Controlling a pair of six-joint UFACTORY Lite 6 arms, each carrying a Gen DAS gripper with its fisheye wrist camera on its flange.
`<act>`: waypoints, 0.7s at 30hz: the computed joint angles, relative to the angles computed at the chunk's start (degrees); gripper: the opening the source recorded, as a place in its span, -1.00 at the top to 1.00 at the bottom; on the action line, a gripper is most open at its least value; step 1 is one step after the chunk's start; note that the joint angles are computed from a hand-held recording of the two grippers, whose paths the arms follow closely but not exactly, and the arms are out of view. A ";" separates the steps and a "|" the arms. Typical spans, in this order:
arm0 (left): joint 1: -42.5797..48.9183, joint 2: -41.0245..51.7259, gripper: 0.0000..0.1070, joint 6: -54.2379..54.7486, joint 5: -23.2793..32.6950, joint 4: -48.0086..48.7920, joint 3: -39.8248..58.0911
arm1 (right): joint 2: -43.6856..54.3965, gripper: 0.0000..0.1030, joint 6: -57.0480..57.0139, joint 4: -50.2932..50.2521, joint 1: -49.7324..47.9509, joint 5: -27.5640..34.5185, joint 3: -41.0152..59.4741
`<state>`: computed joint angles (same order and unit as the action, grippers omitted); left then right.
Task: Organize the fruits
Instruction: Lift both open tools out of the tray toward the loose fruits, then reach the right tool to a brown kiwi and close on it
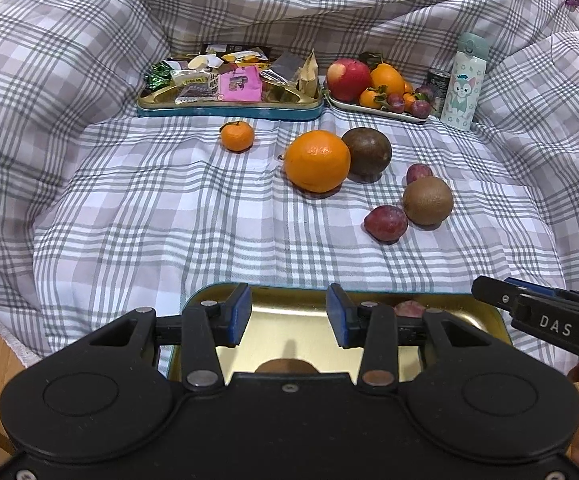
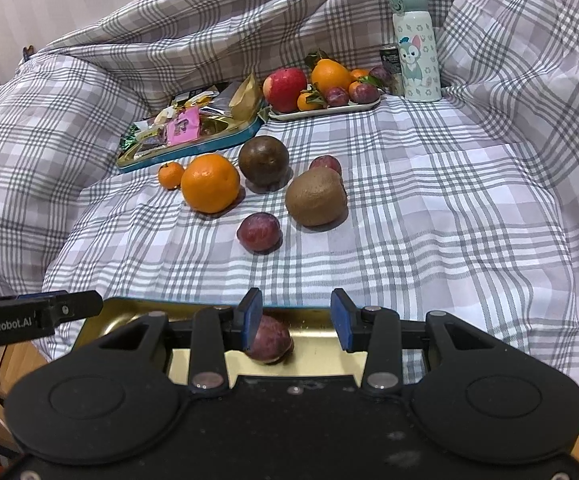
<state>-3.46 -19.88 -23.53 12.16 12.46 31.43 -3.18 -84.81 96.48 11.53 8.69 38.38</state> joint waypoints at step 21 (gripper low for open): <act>1.08 9.40 0.08 3.32 -4.05 -1.50 4.82 | 22.31 0.20 10.52 -7.08 -1.30 -0.13 20.72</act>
<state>-2.38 -10.48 -20.21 8.12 10.97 36.25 19.12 -74.28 89.40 10.23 8.56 59.10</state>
